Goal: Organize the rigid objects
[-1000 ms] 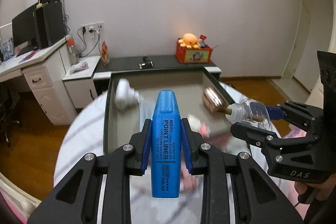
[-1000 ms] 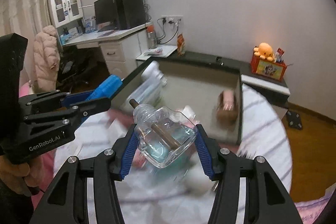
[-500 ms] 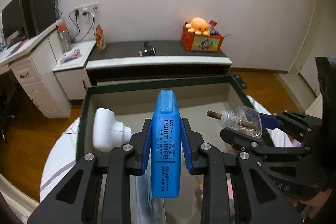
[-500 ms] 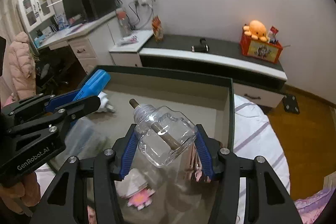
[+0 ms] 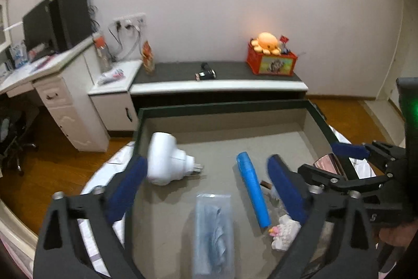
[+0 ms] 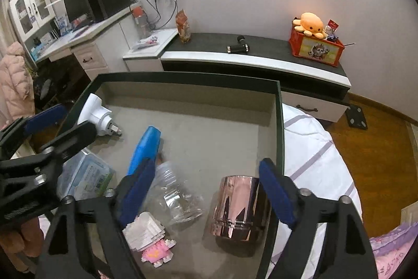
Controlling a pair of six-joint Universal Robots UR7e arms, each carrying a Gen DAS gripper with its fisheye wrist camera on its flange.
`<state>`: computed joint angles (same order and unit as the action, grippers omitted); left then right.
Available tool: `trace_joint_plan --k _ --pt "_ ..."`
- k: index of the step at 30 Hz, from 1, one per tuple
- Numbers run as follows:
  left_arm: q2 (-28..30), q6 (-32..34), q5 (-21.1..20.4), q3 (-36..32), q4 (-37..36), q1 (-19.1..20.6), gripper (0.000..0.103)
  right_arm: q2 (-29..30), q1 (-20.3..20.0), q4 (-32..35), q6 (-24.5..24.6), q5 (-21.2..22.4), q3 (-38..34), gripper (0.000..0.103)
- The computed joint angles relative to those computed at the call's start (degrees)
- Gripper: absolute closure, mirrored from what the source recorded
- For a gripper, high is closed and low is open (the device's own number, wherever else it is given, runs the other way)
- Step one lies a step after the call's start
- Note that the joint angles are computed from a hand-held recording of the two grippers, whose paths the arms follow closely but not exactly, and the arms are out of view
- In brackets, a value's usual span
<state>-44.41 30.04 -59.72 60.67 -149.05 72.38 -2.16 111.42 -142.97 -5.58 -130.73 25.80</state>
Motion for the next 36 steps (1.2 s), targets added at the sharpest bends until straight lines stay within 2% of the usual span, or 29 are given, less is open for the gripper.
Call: trace_joint_plan --k 4,6,12,20,31,36 --pt "-4.32 3.17 1.20 7.35 -7.74 -0.80 0.000 -3.78 0.42 -8.15 -0.49 0.58 8.56 0.010" --pt "-6.40 4.23 2.29 10.86 -11.26 -1.35 0.000 -5.46 0.91 -12.13 -0.40 0.53 12.58 0.000" --pt "-13.27 3.36 4.60 21.01 -18.49 -2.92 0.000 -9.30 3.92 -22.71 -1.48 -0.86 22.94 0.000" --pt "-22.54 -0.23 5.91 32.64 -21.91 -4.71 0.000 -13.73 8.69 -37.15 -3.77 -3.53 35.59 0.000" --pt "-32.98 -1.92 10.28 46.19 -28.44 -8.28 0.000 -18.55 14.60 -52.96 -6.53 -6.79 49.73 0.000" --pt "-36.54 -2.80 12.50 50.82 -29.43 -9.67 0.000 -20.27 16.70 -58.39 -5.79 -7.96 55.78 0.000"
